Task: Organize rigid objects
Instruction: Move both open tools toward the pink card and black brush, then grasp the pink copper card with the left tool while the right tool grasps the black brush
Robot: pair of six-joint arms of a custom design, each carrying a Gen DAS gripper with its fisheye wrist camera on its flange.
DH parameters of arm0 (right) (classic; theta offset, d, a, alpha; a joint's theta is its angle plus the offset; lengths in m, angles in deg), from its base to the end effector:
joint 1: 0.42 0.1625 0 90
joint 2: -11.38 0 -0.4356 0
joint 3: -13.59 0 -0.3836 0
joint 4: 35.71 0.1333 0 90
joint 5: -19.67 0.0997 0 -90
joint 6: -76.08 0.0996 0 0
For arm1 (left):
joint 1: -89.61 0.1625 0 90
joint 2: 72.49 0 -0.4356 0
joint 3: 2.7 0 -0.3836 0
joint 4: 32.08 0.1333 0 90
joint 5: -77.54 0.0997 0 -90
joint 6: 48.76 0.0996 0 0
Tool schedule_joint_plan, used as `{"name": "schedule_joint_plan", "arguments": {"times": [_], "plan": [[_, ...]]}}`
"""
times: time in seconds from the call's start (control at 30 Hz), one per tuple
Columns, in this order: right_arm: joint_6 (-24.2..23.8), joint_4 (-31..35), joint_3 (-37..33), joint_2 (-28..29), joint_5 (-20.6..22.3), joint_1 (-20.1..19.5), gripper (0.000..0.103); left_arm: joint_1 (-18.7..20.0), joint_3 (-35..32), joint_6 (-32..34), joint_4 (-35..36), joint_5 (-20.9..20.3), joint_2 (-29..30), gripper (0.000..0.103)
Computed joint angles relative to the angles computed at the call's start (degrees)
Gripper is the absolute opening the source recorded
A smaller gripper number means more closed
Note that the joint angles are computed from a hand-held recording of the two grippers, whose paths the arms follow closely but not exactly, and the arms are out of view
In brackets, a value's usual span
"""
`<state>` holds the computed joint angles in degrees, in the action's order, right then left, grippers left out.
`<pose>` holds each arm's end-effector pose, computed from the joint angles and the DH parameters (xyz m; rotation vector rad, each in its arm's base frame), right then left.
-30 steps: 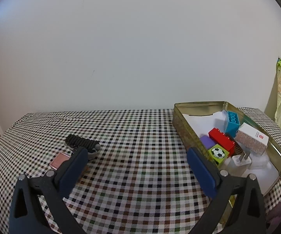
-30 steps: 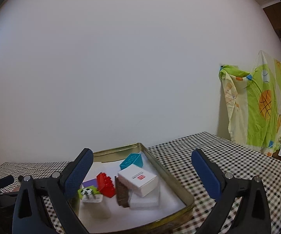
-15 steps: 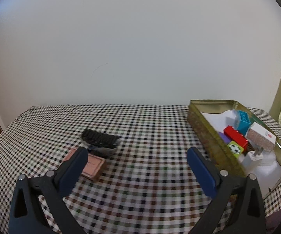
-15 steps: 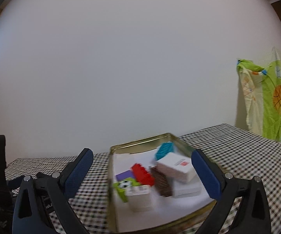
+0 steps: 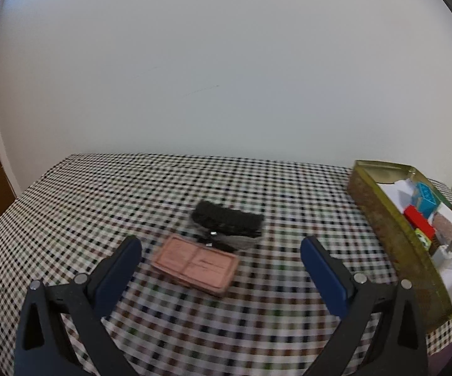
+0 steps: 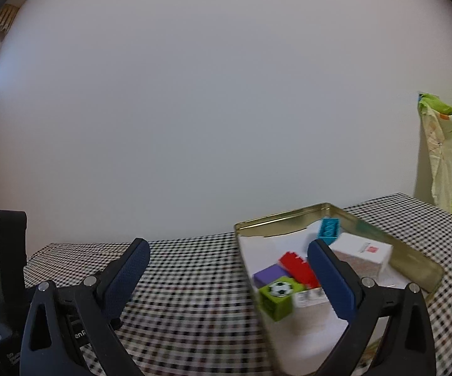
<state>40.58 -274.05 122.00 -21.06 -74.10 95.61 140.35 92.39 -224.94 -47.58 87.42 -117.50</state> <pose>0.1876 -0.5690 0.0889 0.7586 -2.1559 1.5972 -0.1446 -0.5426 0.0846 -0.0737 1.8430 -1.2760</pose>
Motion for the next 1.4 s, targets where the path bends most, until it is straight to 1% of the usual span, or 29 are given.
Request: {"name": "schedule_joint_plan", "arguments": {"times": [0.13, 0.2, 0.3, 0.4, 0.47, 0.57, 0.63, 0.7, 0.77, 0.83, 0.9, 0.97, 1.0, 1.03, 1.07, 1.13, 1.17, 1.3, 1.37, 1.4], "plan": [[0.0, 1.5, -1.3, 1.0, -0.3, 0.7, 0.102, 1.2, 0.8, -3.1, 3.2, 0.7, -1.5, 0.102], [0.0, 2.0, -1.6, 1.5, -0.3, 1.0, 0.102, 1.8, 1.0, -6.8, 6.4, 1.4, -2.2, 0.102], [0.6, 3.4, -2.7, 2.1, -0.4, 1.5, 0.102, 2.6, 0.7, -9.0, 10.0, 0.9, -2.6, 0.103], [1.0, 4.9, -4.0, 3.0, -1.0, 2.0, 0.102, 3.8, 0.4, -15.5, 16.9, 3.8, -3.1, 0.103], [1.5, 6.6, -4.8, 3.3, -1.3, 2.3, 0.102, 4.4, 0.2, -18.4, 20.0, 5.7, -3.3, 0.102], [1.9, 9.1, -5.7, 3.4, -1.2, 2.3, 0.102, 5.0, 0.0, -19.9, 22.7, 8.5, -3.6, 0.102], [2.2, 10.4, -6.0, 3.2, -1.0, 2.1, 0.102, 5.7, -2.5, -20.6, 26.8, 10.2, -1.9, 0.102], [2.8, 11.5, -6.4, 3.1, -0.7, 1.9, 0.102, 6.3, -6.7, -23.4, 34.4, 11.3, 1.4, 0.102], [3.8, 13.1, -7.2, 3.0, -0.6, 1.5, 0.102, 7.0, -10.0, -25.1, 39.8, 12.3, 3.9, 0.102], [4.6, 14.1, -7.2, 2.6, -0.7, 1.4, 0.102, 7.4, -12.7, -27.0, 43.9, 12.5, 5.9, 0.101], [5.2, 14.5, -7.2, 2.5, -0.7, 1.2, 0.102, 8.0, -14.6, -28.4, 46.4, 12.8, 7.1, 0.099], [5.6, 15.1, -7.3, 2.5, -0.8, 1.1, 0.102, 8.9, -16.5, -30.7, 49.1, 14.0, 7.9, 0.098], [5.6, 15.6, -7.5, 2.4, -0.9, 1.1, 0.102, 9.4, -16.4, -30.7, 48.7, 15.4, 7.4, 0.098], [5.6, 16.1, -7.6, 2.4, -0.9, 1.1, 0.102, 9.7, -15.8, -30.5, 47.6, 16.2, 6.7, 0.094], [5.6, 16.4, -7.6, 2.4, -1.0, 1.2, 0.102, 9.6, -15.7, -31.1, 47.6, 15.6, 6.7, 0.091], [5.4, 17.6, -7.9, 2.4, -1.4, 1.4, 0.102, 9.6, -15.3, -31.1, 46.7, 14.9, 6.3, 0.082], [5.4, 18.0, -7.9, 2.3, -1.5, 1.5, 0.102, 9.5, -15.3, -31.3, 46.6, 14.5, 6.4, 0.079], [6.1, 22.3, -8.8, 2.2, -1.0, 1.5, 0.102, 9.7, -13.7, -30.8, 43.7, 14.9, 4.9, 0.079], [6.5, 26.2, -9.9, 2.1, -1.1, 1.6, 0.102, 9.3, -11.5, -31.8, 41.4, 13.2, 3.4, 0.079], [6.8, 29.0, -10.7, 2.1, -1.1, 1.6, 0.102, 8.9, -10.0, -32.1, 40.2, 11.2, 2.5, 0.079]]}}
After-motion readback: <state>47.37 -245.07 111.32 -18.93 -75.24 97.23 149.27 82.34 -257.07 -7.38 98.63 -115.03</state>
